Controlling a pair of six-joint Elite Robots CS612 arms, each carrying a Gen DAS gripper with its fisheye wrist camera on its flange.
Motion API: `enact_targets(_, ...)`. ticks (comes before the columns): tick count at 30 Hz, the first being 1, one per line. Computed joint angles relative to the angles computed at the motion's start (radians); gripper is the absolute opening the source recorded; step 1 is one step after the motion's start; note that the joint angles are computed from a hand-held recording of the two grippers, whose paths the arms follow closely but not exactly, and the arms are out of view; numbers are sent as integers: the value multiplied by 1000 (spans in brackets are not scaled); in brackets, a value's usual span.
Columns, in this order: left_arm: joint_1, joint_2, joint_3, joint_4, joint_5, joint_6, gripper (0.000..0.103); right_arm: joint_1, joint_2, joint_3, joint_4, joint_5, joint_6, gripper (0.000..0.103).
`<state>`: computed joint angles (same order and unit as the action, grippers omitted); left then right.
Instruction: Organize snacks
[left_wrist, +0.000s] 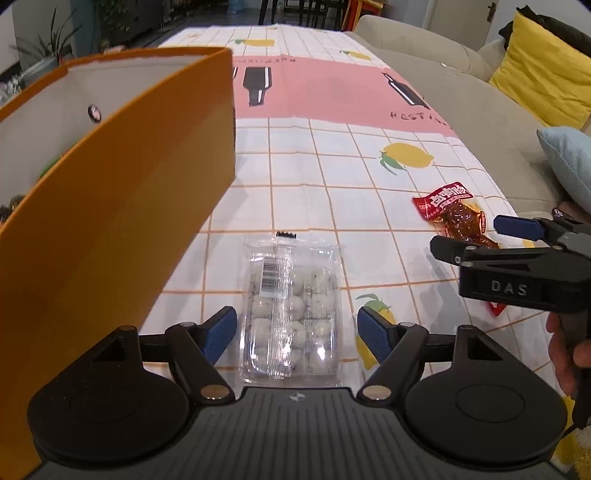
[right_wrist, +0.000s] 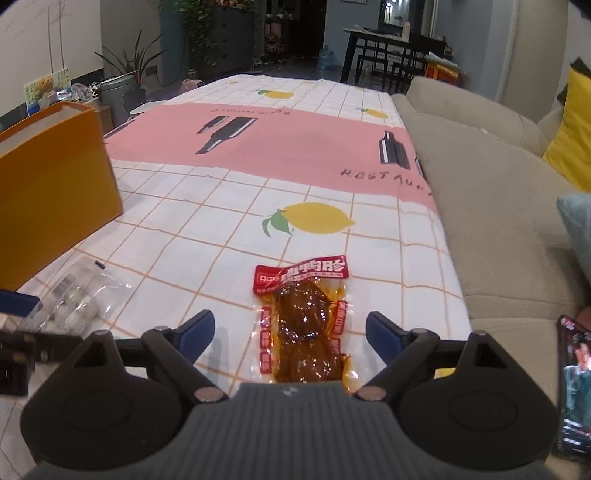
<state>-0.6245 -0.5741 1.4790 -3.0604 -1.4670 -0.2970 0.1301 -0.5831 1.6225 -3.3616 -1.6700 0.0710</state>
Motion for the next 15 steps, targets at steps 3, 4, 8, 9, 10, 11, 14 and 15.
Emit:
enact_targets(3, -5, 4, -3, -2, 18, 29, 88, -6, 8, -7, 22, 12, 40, 86)
enact_targets(4, -6, 5, -4, -1, 24, 35, 88, -7, 11, -6, 7, 13, 51, 87)
enact_targets(8, -9, 9, -10, -2, 37, 56, 88, -4, 16, -6, -7, 4, 51, 88)
enact_targets(9, -10, 10, -11, -2, 39, 60, 88, -3, 17, -6, -13, -1, 54, 87)
enact_targets(10, -10, 10, -11, -3, 39, 63, 88, -1, 18, -6, -17, -8, 58, 86)
enact_targets(11, -10, 11, -12, -5, 40, 64, 88, 1, 19, -6, -23, -12, 60, 82)
enact_targets(14, -10, 11, -11, -10, 38, 67, 85, 8, 19, -4, -38, -14, 51, 68)
enact_targets(15, -11, 12, -11, -11, 37, 70, 83, 11, 19, -4, -43, -11, 44, 61)
